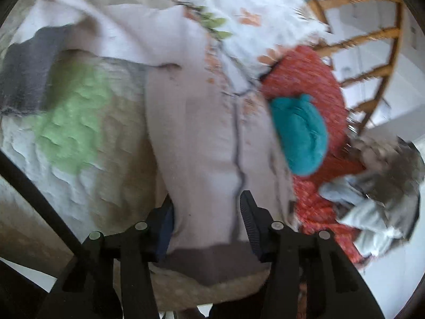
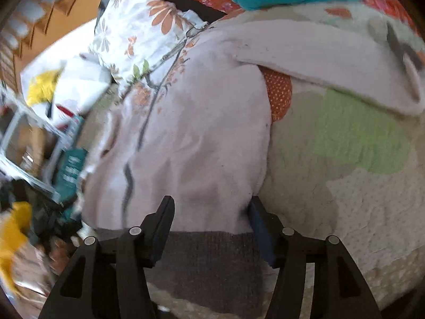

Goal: Fold small clothes

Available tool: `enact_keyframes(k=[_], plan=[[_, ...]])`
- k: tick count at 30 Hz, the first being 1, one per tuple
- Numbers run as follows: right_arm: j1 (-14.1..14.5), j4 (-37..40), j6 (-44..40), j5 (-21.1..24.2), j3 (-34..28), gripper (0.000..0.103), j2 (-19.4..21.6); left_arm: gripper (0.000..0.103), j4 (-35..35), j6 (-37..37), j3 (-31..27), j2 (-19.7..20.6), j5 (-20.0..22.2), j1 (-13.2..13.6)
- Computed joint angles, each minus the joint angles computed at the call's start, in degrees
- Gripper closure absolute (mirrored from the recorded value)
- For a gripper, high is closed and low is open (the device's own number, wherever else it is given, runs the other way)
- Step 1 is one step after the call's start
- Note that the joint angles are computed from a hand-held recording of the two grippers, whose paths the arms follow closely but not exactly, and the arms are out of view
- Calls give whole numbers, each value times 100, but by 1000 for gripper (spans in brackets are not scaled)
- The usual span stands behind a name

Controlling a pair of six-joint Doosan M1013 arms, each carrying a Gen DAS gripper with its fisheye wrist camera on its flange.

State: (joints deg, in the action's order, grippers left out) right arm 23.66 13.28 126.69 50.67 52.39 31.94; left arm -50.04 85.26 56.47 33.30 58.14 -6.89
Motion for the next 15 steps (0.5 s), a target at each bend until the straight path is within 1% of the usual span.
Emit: enact_keyframes(k=[1, 2, 3, 5, 6, 7, 10, 13, 15], plan=[[-72, 459, -94, -281, 231, 40, -96, 58, -142, 162, 50, -36, -12, 2], [-118, 627, -108, -364, 224, 40, -70, 57, -103, 159, 46, -51, -16, -8], [-143, 766, -100, -460, 324, 41, -104, 57, 110, 28, 21, -63, -66, -36], [-140, 800, -132, -590, 399, 42, -126, 54, 822, -365, -61, -46, -70, -118], [-128, 737, -129, -583, 380, 42, -118, 54, 1011, -511, -72, -35, -12, -119], [-97, 591, -95, -479, 273, 42, -70, 54, 1126, -631, -78, -15, 8, -131], [-59, 445, -174, -363, 252, 42, -71, 54, 1252, -703, -6, -12, 76, -123], [-75, 762, -413, -367, 301, 41, -75, 54, 1202, -434, -134, 77, 292, -187], [-111, 1084, -670, -418, 437, 41, -128, 54, 1288, -138, -32, 4, 264, -255]])
